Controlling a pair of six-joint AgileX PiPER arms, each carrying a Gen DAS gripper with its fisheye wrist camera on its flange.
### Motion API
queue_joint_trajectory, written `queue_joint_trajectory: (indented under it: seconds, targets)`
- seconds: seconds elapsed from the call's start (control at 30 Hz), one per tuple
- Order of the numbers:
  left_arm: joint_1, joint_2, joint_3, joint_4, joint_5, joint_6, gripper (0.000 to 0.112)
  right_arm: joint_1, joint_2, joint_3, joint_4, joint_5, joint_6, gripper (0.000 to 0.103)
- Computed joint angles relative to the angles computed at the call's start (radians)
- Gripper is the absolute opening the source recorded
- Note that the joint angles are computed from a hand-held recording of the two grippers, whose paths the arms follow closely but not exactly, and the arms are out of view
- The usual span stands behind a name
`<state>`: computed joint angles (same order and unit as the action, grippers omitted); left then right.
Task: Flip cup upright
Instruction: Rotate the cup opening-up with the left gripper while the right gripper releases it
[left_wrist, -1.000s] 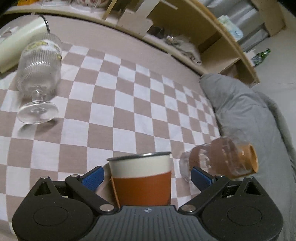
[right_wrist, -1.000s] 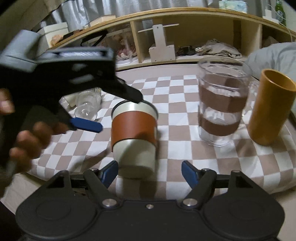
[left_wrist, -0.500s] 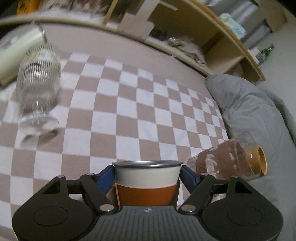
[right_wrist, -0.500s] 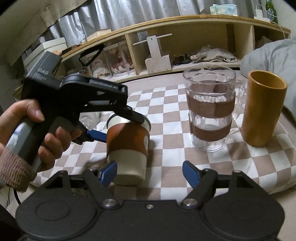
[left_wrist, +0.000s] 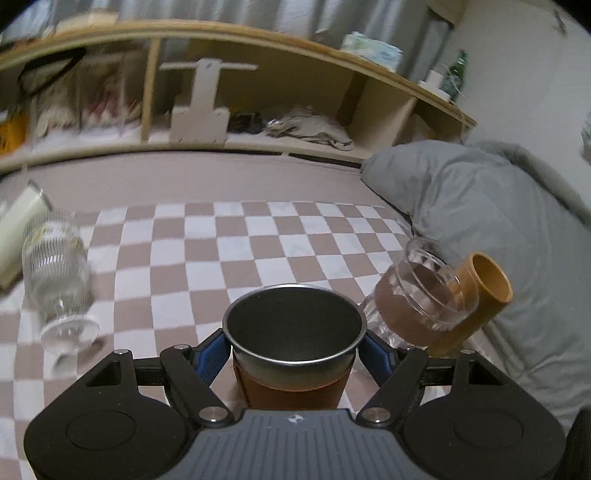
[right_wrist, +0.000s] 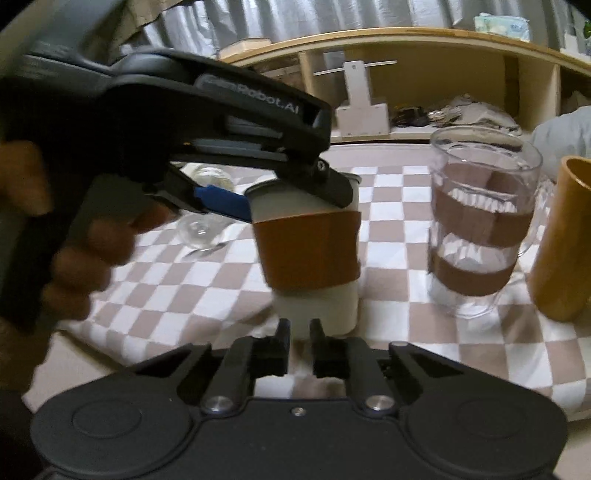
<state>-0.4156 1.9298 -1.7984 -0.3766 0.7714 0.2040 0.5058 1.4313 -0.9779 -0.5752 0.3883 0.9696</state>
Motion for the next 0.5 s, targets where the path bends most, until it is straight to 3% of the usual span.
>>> queue_joint_trajectory:
  seconds: [0.2,0.5]
  targets:
    - [-0.045,0.011,-0.022,0.059,-0.016,0.004,0.074,-0.048,0.053,-0.019,-0.140,-0.002,0.172,0.010]
    - [-0.100,0.065,-0.118,0.194,0.031,-0.069,0.071,-0.096,0.096,-0.023,-0.220,-0.045,0.292,0.010]
